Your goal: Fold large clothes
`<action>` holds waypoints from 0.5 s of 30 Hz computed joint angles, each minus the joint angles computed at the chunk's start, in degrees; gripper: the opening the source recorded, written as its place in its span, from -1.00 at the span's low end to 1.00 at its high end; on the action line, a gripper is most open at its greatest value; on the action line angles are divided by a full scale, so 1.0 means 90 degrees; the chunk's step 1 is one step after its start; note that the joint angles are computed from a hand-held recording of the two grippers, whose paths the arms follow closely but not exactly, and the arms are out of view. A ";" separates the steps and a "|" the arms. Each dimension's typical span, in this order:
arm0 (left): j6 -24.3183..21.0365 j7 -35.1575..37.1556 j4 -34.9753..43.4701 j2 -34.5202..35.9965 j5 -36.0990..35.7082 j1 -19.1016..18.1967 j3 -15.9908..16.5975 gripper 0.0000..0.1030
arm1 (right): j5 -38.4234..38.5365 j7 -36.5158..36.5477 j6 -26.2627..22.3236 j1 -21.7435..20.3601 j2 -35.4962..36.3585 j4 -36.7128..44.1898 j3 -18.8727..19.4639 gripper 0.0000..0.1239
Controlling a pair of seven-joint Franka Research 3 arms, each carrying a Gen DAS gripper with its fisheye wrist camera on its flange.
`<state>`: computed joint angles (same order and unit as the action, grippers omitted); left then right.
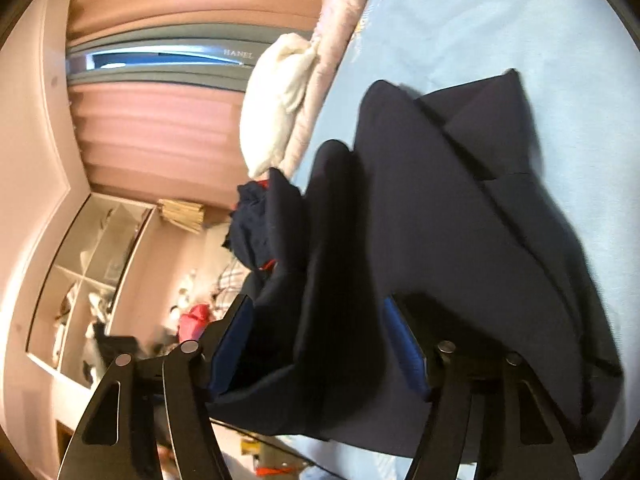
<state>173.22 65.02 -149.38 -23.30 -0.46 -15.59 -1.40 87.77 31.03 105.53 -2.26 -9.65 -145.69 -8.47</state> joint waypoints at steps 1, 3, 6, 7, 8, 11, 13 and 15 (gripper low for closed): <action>-0.0144 -0.0021 -0.0100 -0.0014 0.0065 0.0058 -0.0072 0.40 | 0.0006 0.0001 0.0090 0.0052 0.0002 0.0061 0.0068 0.11; -0.0208 -0.0036 -0.0280 0.0016 0.0117 0.0055 -0.0167 0.39 | -0.0106 -0.0025 0.0286 0.0163 -0.0021 0.0154 0.0187 0.11; -0.0097 0.0063 -0.0368 0.0296 0.0233 -0.0018 -0.0273 0.40 | -0.0322 0.0026 0.0368 0.0255 0.0112 0.0335 0.0217 0.11; -0.0021 0.0206 -0.0394 0.0373 0.0140 -0.0191 -0.0138 0.40 | -0.0420 0.0047 0.0278 0.0287 0.0216 0.0448 0.0229 0.11; -0.0035 0.0460 -0.0356 0.0495 -0.0072 -0.0504 0.0116 0.40 | -0.0528 0.0075 0.0247 0.0295 0.0281 0.0524 0.0237 0.11; -0.0237 0.0581 -0.0227 0.0815 -0.0081 -0.0377 -0.0079 0.46 | -0.0870 0.0189 0.0469 0.0351 0.0365 0.0699 0.0331 0.12; -0.0122 0.0717 -0.0260 0.0856 -0.0252 -0.0418 -0.0073 0.50 | -0.1018 0.0207 0.0683 0.0395 0.0399 0.0786 0.0387 0.12; -0.0084 0.1049 -0.0300 0.0808 -0.0594 -0.0643 0.0149 0.53 | -0.1135 0.0070 0.0688 0.0428 0.0503 0.0911 0.0400 0.12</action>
<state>172.47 74.47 -152.09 -16.02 -5.81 -21.37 -0.05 77.56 31.66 111.72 1.59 -5.13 -137.49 -4.86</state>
